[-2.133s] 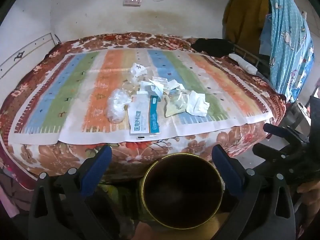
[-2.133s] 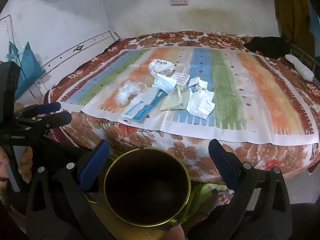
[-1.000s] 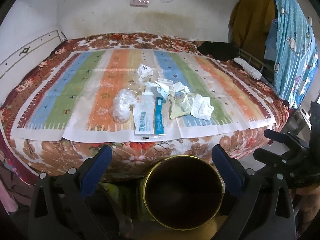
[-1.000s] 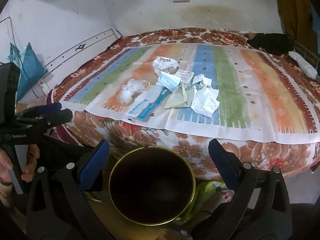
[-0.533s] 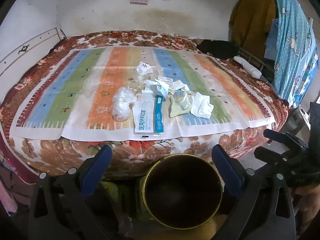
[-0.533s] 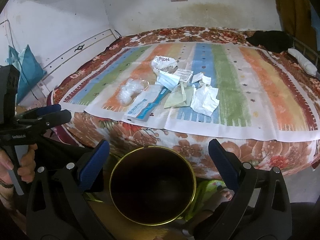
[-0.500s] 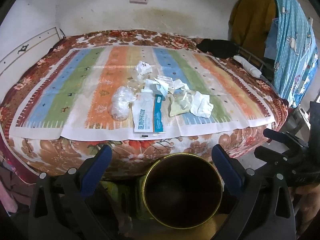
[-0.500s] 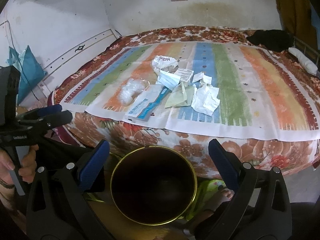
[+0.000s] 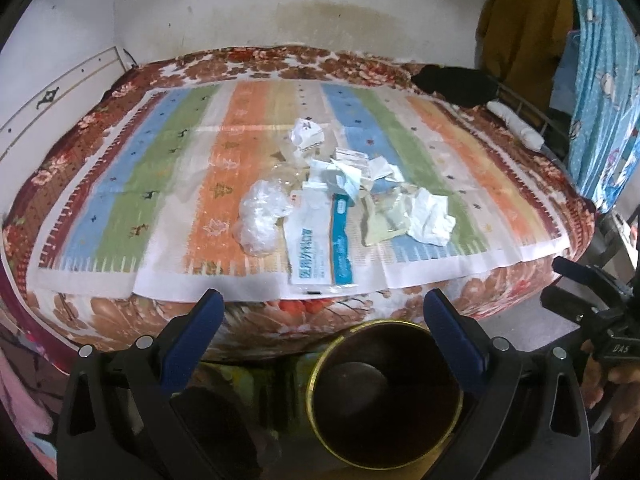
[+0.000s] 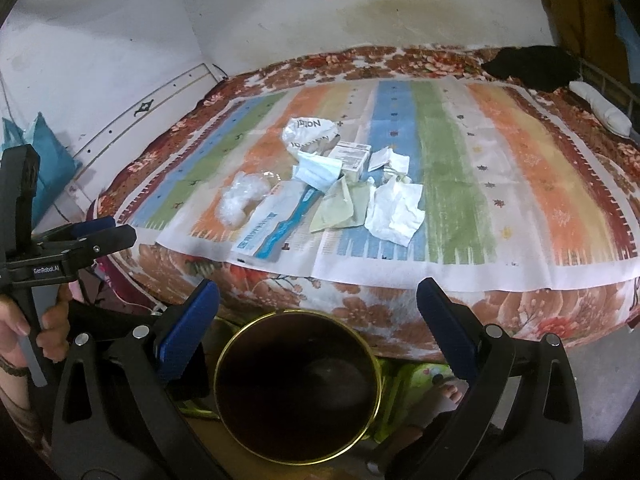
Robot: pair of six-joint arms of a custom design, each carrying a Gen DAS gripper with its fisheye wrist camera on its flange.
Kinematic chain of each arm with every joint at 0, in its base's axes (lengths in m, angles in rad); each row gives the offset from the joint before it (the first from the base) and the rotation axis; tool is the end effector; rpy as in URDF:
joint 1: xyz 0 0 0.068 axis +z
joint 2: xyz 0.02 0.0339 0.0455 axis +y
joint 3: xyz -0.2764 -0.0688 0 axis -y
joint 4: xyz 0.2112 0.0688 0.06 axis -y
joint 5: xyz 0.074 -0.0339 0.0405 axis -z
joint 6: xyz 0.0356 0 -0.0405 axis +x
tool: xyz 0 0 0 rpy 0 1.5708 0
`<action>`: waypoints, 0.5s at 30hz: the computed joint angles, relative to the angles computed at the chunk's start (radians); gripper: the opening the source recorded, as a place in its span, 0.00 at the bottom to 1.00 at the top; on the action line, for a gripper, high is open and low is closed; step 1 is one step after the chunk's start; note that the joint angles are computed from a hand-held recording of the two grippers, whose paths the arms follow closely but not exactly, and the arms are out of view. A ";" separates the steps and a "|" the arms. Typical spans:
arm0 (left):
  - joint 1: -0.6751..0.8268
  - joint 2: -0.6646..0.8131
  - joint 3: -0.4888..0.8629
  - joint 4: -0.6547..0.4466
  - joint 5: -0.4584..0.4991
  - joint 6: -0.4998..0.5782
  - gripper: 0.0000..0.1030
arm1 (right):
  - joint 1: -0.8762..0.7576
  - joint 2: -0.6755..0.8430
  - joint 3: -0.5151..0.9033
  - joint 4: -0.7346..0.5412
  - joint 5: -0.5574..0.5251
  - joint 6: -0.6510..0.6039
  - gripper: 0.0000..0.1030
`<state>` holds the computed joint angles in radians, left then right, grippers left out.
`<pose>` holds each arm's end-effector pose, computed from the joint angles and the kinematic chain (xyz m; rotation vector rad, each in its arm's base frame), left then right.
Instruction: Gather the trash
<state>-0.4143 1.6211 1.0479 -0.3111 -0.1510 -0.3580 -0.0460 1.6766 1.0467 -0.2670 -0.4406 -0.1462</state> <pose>0.2888 -0.1211 0.2410 0.0027 2.4477 -0.1579 0.3218 0.0004 0.2294 -0.3077 2.3836 0.4535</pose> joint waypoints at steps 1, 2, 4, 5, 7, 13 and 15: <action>0.019 0.021 0.030 -0.016 0.021 0.007 0.94 | 0.002 0.016 0.019 -0.009 0.013 0.000 0.91; 0.036 0.035 0.049 -0.030 0.048 0.005 0.94 | 0.008 0.033 0.042 -0.019 0.033 -0.003 0.91; 0.067 0.073 0.095 -0.062 0.083 -0.001 0.94 | 0.022 0.063 0.086 -0.036 0.070 -0.019 0.91; 0.080 0.098 0.126 -0.085 0.086 0.002 0.94 | 0.026 0.076 0.102 -0.042 0.087 -0.029 0.91; 0.098 0.135 0.172 -0.115 0.093 0.007 0.94 | 0.032 0.109 0.148 -0.062 0.114 -0.041 0.91; 0.143 0.245 0.323 -0.209 0.101 0.021 0.94 | 0.029 0.225 0.310 -0.144 0.140 -0.038 0.89; 0.156 0.291 0.388 -0.238 0.091 0.030 0.94 | 0.031 0.263 0.367 -0.173 0.150 -0.041 0.89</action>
